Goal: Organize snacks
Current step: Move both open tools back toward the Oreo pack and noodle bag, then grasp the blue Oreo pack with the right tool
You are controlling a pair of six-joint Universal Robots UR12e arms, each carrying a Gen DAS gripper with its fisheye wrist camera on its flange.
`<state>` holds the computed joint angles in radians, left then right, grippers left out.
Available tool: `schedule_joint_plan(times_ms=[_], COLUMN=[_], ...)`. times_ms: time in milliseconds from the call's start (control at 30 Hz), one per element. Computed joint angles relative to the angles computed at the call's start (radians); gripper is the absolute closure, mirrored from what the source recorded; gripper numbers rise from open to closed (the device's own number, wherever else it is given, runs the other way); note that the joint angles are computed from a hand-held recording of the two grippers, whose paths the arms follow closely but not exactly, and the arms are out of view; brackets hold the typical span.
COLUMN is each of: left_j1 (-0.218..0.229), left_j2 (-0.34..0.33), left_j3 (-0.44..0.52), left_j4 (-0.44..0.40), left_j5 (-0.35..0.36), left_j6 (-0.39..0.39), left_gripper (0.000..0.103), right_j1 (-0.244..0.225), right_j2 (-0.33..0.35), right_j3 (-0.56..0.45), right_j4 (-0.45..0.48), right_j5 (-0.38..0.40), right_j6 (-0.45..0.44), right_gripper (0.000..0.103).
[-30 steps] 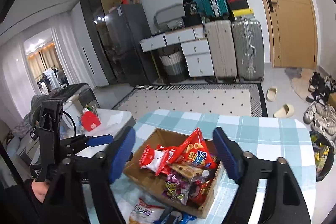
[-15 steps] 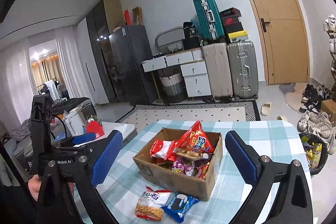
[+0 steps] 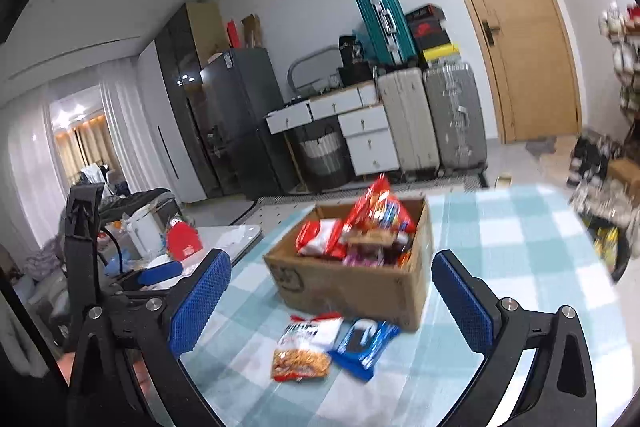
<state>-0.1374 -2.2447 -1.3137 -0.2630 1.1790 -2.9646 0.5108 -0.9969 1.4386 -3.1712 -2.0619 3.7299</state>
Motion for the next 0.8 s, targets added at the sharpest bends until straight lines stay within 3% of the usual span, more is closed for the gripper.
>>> schedule_joint_plan(times_ms=[200, 433, 600, 667, 800], left_j1=[0.007, 0.006, 0.007, 0.009, 0.011], left_j2=[-0.033, -0.072, -0.087, -0.09, -0.095], left_j3=[0.002, 0.012, 0.011, 0.011, 0.012], left_j4=[-0.055, -0.112, -0.095, -0.093, -0.083], left_j5=[-0.017, -0.008, -0.021, -0.032, -0.047], left_j6=[-0.039, -0.027, -0.024, -0.021, -0.024], left_gripper=[0.001, 0.001, 0.001, 0.001, 0.001], right_j1=[-0.025, -0.054, -0.068, -0.07, -0.07], right_j2=[0.019, 0.046, 0.06, 0.07, 0.092], right_j3=[0.001, -0.019, -0.041, -0.072, -0.112], right_j4=[0.088, 0.249, 0.338, 0.428, 0.494], right_j5=[0.092, 0.174, 0.2, 0.193, 0.184], right_j6=[0.119, 0.206, 0.234, 0.225, 0.199], right_gripper=[0.001, 0.001, 0.001, 0.001, 0.001])
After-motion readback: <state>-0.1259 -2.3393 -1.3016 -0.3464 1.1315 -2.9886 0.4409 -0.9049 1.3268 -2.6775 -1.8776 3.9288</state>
